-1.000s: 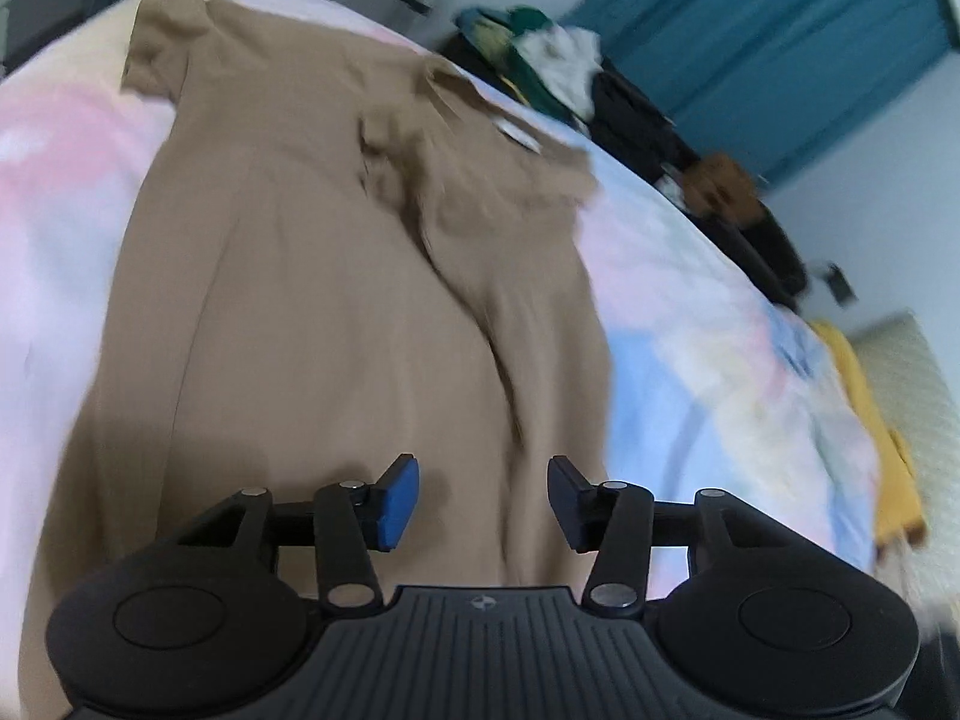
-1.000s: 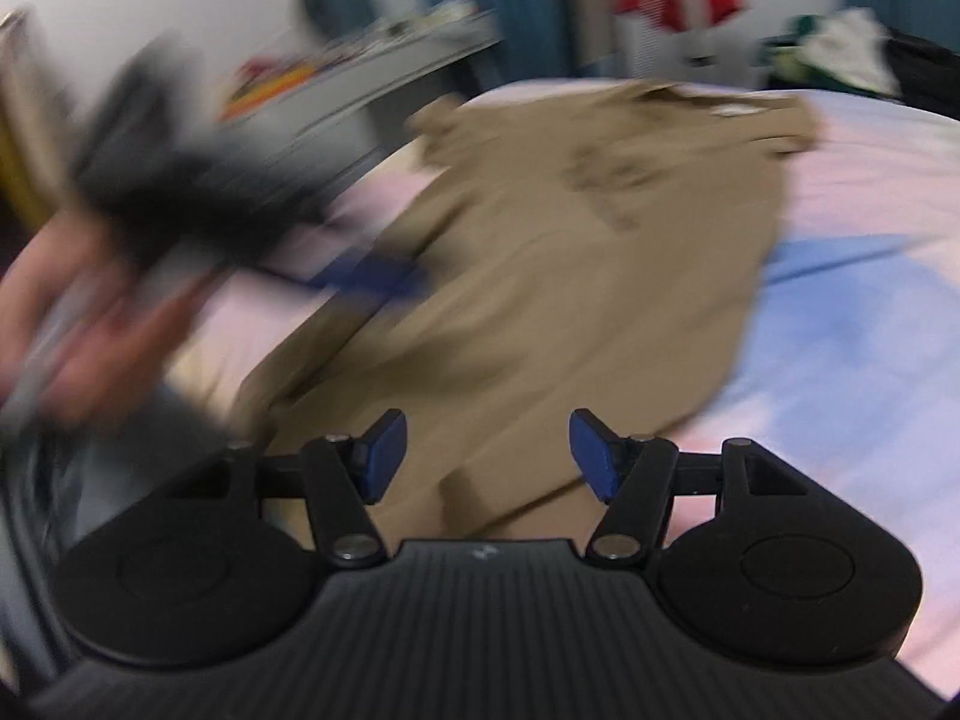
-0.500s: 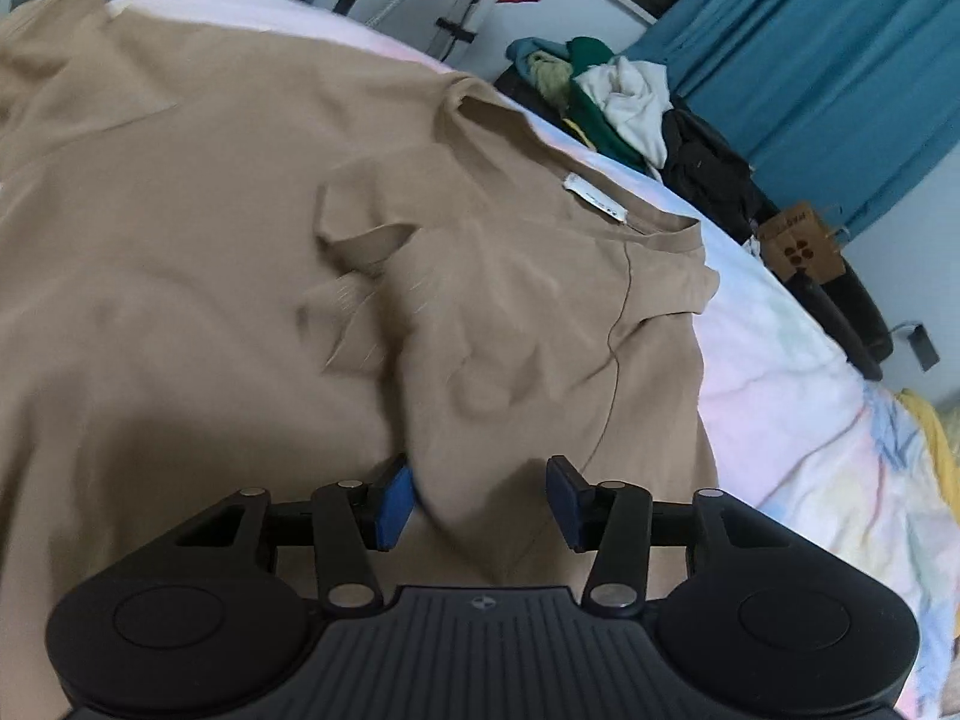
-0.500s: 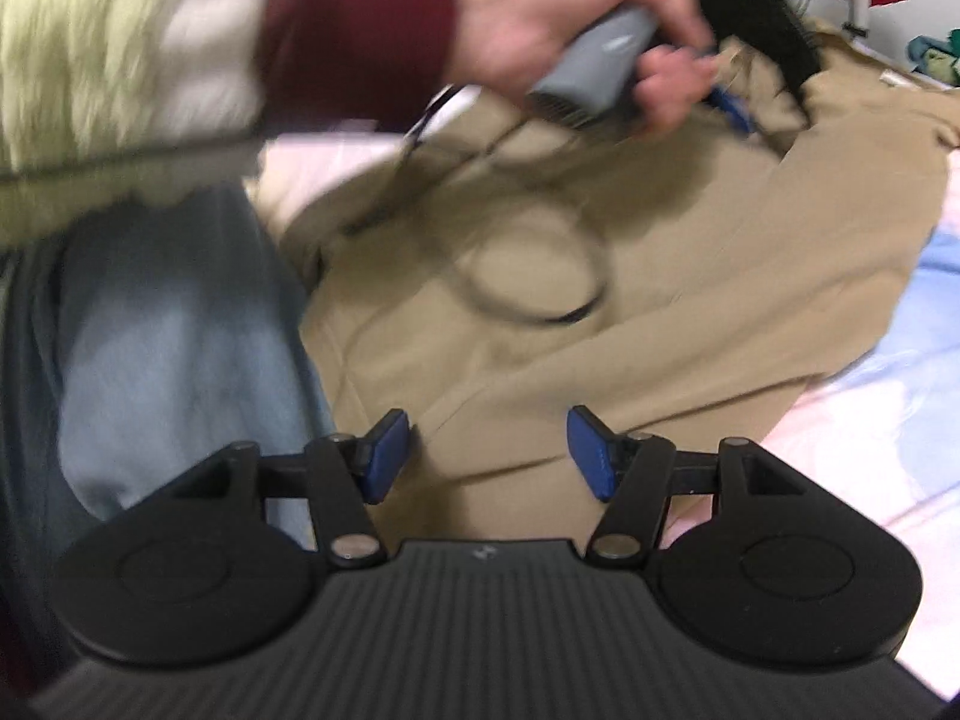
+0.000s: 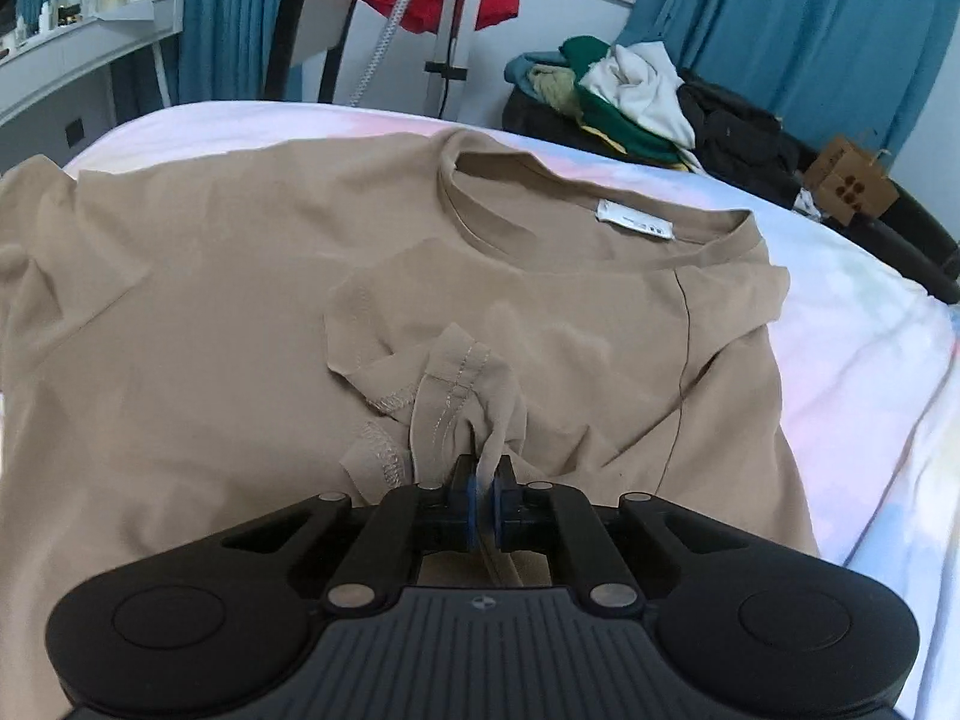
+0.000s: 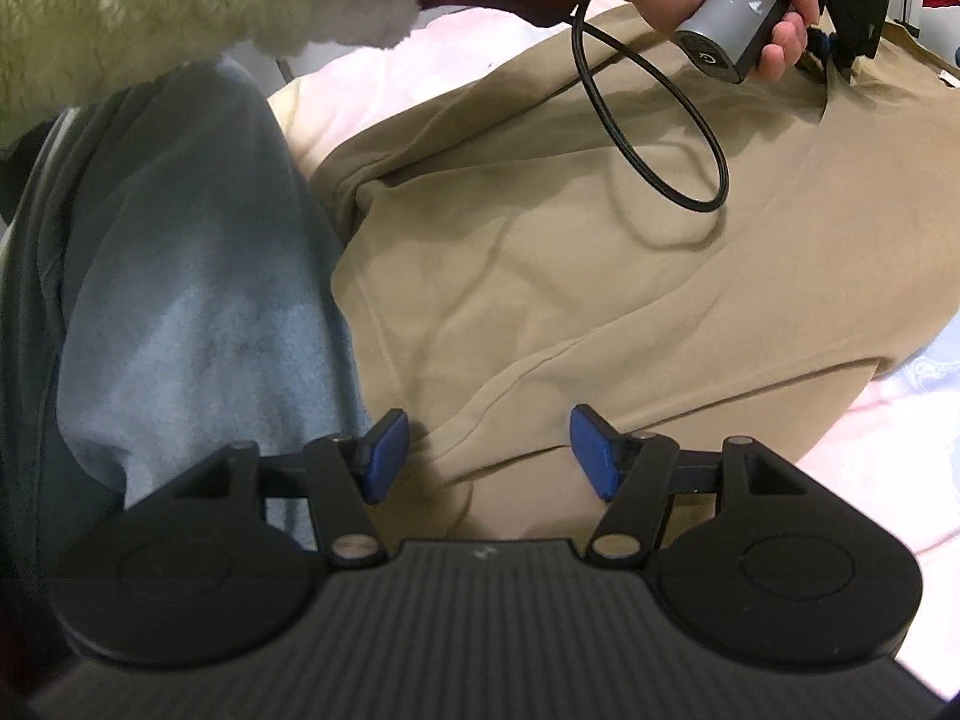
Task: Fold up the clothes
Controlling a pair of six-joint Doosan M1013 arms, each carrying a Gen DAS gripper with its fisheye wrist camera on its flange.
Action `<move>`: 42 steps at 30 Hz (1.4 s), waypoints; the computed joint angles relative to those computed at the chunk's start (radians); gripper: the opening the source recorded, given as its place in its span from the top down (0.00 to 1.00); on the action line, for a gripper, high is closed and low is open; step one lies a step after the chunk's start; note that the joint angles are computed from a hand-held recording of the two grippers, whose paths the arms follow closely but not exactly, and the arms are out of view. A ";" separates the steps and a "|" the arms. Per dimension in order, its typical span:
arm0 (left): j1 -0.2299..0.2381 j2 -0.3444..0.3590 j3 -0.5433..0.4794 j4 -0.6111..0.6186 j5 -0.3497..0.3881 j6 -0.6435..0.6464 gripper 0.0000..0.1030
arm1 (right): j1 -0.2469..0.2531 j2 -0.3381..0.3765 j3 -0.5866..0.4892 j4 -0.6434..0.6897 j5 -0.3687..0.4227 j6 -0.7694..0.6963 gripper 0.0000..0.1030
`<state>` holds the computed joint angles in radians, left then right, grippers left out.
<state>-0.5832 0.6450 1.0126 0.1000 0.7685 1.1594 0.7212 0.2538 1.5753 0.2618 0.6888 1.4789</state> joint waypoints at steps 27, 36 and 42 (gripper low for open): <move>-0.074 -0.584 0.524 0.179 -0.207 0.011 0.19 | 0.067 -0.095 0.033 -0.966 -0.122 1.316 0.40; -0.069 -0.634 0.657 0.433 -0.374 -0.205 0.14 | 0.135 -0.044 -0.066 -1.287 0.138 1.710 0.40; -0.031 -0.619 0.710 0.416 -0.437 -0.208 0.09 | 0.121 0.002 -0.112 -1.339 0.176 1.764 0.38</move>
